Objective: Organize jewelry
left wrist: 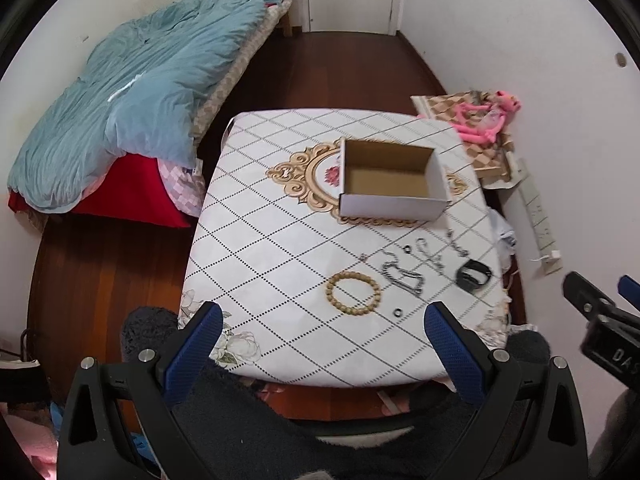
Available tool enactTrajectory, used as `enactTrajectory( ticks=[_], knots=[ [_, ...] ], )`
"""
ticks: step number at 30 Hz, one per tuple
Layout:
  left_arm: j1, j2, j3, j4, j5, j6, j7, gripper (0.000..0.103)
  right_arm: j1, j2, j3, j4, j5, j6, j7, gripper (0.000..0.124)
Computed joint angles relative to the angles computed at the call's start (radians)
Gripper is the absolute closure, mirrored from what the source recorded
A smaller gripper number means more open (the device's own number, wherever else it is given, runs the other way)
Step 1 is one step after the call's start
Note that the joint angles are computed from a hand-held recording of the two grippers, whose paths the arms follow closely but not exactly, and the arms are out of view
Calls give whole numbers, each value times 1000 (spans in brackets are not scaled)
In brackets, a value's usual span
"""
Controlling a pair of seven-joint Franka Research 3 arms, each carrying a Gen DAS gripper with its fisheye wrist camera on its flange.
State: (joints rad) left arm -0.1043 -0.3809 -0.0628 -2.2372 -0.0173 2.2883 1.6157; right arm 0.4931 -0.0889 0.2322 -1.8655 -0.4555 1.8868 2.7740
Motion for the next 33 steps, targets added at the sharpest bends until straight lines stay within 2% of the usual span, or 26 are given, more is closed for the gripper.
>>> enactTrajectory(
  ticks=[1,5,14,22,25,31,33],
  knots=[
    [7,28,-5,-15,18,31,-5,0,-4,9,-6,-9,8,13,-1,21],
    [27,122,-28,-1,81,68,-34,0,-18,34,-29,-64,40,97,-6,21],
    [58,315,-57,49,217,93,-114,0,-50,109,-85,-170,112,230,30,25],
    [57,433,-68,94,266,78,-157,0,-94,157,-131,-254,170,338,72,39],
    [57,461,-69,106,279,72,-172,0,-105,188,-145,-256,186,371,69,47],
    [54,491,-71,126,294,61,-186,0,-103,260,-166,-223,221,380,39,63],
    [54,499,-72,131,294,57,-187,0,-104,275,-171,-221,243,390,24,72]
  ],
)
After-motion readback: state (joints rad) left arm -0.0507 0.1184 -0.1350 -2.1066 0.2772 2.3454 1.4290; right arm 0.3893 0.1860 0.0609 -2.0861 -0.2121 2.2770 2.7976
